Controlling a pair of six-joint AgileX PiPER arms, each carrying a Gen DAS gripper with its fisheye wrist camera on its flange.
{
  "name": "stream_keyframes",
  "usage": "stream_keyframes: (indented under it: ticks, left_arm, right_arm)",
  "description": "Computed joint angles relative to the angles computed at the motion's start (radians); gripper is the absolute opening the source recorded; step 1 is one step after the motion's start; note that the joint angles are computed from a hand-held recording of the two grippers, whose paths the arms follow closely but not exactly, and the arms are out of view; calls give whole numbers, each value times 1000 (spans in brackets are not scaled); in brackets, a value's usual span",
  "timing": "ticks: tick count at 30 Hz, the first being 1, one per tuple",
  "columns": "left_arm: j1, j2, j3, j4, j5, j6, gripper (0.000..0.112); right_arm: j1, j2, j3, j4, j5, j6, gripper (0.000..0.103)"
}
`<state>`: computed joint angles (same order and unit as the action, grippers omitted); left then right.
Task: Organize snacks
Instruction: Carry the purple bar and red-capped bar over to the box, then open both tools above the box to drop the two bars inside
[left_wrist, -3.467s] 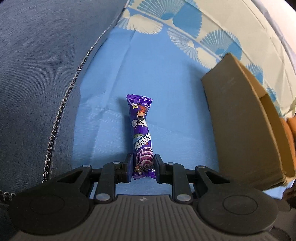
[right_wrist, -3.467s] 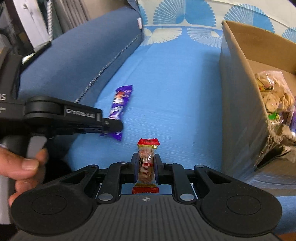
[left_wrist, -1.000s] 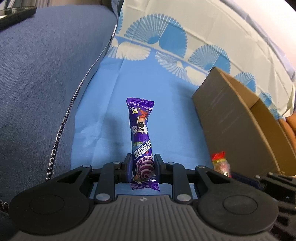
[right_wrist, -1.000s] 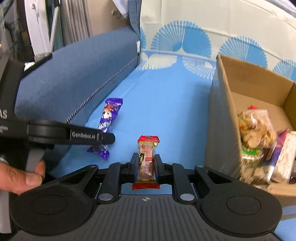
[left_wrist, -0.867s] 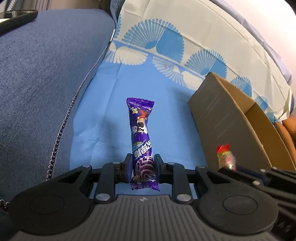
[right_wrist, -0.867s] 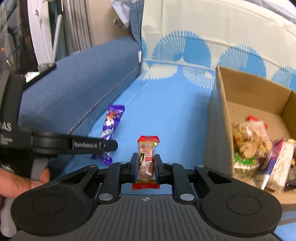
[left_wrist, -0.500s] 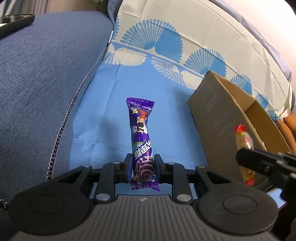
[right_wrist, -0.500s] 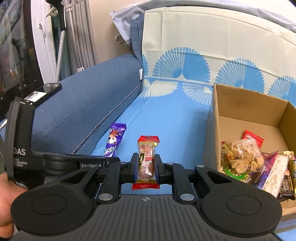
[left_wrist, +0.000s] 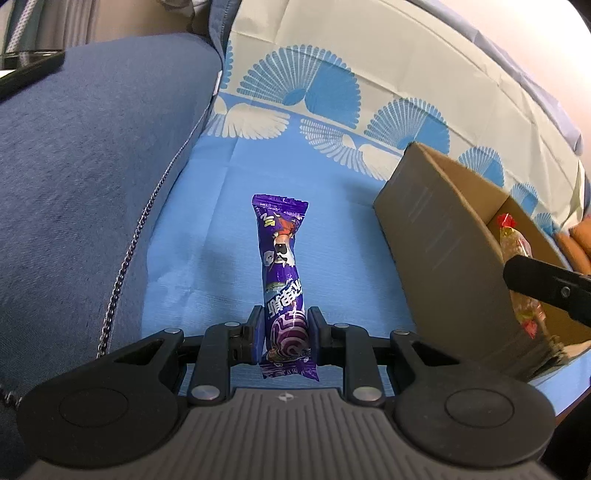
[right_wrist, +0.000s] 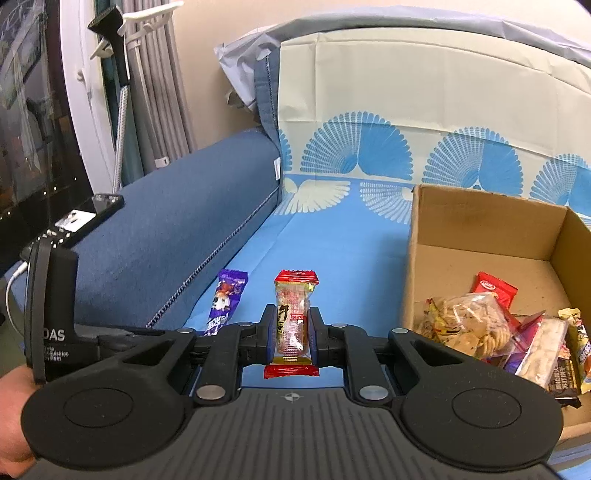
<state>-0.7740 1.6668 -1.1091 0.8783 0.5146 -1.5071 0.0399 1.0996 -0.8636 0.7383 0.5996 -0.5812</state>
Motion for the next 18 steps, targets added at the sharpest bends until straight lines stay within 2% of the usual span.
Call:
stream_keyframes:
  ticks: [4,8,18]
  left_arm:
    - [-10,-52,36,-30,2,-60,26]
    - [-30,-69,17,-88,46,-22,26]
    - [-64,-25,-184,-188,149,113,26]
  right_arm:
    - [-57,1,-8,53,20,-62,18]
    - [-93,5,-16,97,22,-117,18]
    - [-170,41,-43,203,45,-193,18]
